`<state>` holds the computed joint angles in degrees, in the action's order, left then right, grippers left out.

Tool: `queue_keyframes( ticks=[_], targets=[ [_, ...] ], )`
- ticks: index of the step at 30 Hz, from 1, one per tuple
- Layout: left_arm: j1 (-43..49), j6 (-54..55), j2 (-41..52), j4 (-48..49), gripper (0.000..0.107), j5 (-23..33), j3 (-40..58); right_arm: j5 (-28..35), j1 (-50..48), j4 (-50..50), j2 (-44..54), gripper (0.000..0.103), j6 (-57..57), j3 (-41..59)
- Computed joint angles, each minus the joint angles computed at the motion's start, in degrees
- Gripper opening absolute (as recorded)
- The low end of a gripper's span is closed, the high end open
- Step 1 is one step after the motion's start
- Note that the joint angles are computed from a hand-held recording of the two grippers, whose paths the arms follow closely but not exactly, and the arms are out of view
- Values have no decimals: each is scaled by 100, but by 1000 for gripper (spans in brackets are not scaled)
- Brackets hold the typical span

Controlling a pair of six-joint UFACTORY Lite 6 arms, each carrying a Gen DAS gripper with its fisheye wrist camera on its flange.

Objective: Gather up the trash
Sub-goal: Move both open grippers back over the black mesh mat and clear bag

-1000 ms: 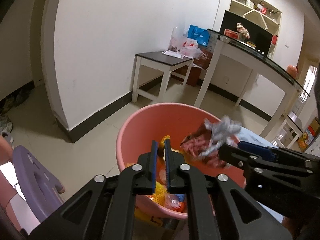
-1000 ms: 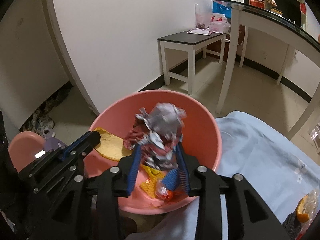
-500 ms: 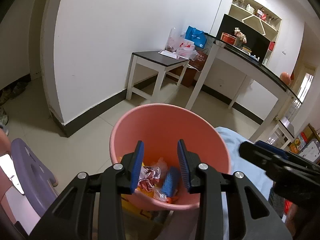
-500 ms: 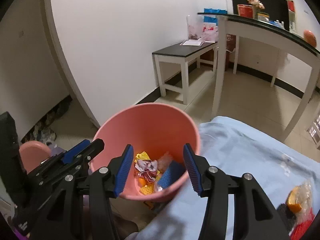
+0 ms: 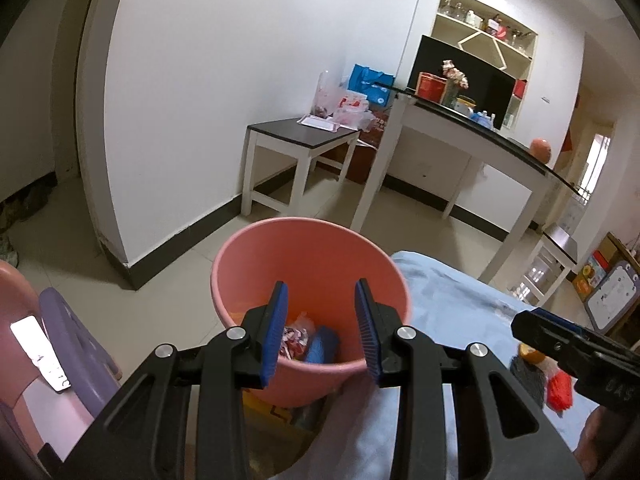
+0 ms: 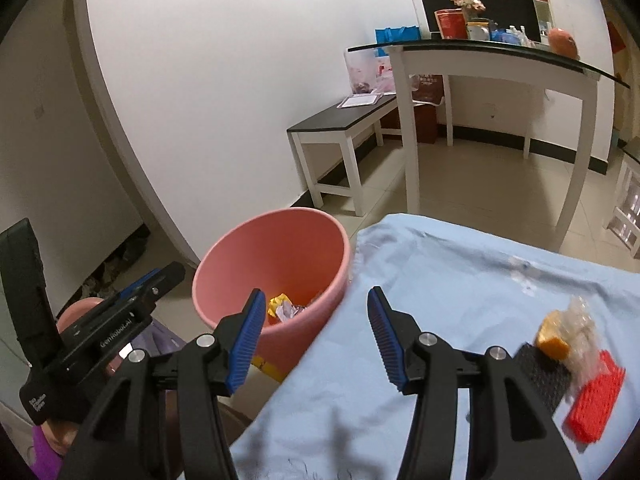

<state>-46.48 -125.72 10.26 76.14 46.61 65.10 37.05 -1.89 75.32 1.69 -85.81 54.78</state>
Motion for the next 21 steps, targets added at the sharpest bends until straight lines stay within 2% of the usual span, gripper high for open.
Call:
queue_keyframes(
  ticks=[9, 15, 21],
  targets=[
    [-911, 416, 251, -325, 35, 421, 518, 951, -1403, -252, -894, 54, -247, -684],
    [-1235, 153, 461, -287, 35, 284, 730, 1852, -3082, -501, -1351, 55, -644, -933],
    [-1567, 5, 712, -220, 35, 268, 957, 2403, -4460, -668, -1157, 55, -1178, -859]
  ],
)
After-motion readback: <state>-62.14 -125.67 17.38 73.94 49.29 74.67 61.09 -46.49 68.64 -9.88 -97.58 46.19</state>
